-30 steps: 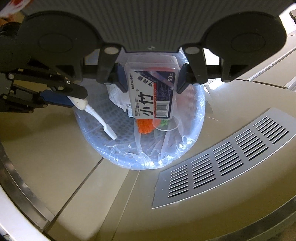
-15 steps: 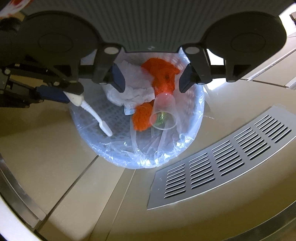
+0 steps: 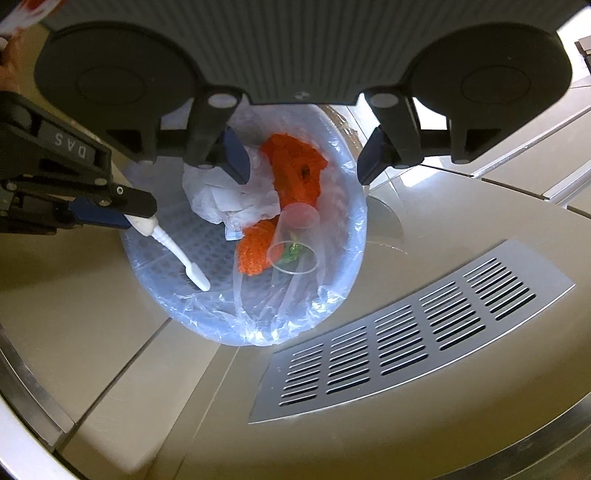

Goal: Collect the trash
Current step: 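Open both grippers to drop the toothpick box and toothbrush into the wastebasket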

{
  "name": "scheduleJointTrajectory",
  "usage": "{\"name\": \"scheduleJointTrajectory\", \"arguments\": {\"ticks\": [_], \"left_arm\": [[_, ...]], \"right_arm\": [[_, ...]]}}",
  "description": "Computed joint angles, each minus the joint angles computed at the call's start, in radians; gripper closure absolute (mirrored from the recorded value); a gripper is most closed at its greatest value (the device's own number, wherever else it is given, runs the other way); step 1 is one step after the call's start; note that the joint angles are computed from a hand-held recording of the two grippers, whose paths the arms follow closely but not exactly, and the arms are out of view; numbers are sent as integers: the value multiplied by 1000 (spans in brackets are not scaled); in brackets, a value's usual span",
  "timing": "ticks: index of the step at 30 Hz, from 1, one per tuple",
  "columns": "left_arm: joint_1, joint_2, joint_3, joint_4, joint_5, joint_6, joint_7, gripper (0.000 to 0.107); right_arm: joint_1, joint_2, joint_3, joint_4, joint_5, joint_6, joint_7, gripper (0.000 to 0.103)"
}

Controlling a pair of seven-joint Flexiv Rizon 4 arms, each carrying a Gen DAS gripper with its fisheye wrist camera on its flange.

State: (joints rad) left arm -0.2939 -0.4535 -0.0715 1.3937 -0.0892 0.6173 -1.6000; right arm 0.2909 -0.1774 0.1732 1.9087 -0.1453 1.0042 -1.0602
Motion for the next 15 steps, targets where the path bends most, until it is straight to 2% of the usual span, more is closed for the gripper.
{"name": "scheduleJointTrajectory", "arguments": {"ticks": [4, 6, 7, 8, 15], "left_arm": [[5, 5, 2, 9, 0, 7, 6, 46], [7, 9, 2, 15, -2, 9, 8, 46], [8, 12, 2, 20, -4, 12, 8, 46], [10, 15, 2, 27, -5, 17, 10, 46], [16, 38, 1, 60, -12, 36, 15, 46]], "right_arm": [[-2, -15, -2, -4, 21, 31, 35, 81], [-2, -23, -2, -12, 30, 18, 46, 63], [-3, -24, -2, -12, 32, 18, 45, 43], [-5, -22, 1, -10, 39, 21, 41, 39], [-3, 6, 10, 15, 45, -20, 27, 38]]}}
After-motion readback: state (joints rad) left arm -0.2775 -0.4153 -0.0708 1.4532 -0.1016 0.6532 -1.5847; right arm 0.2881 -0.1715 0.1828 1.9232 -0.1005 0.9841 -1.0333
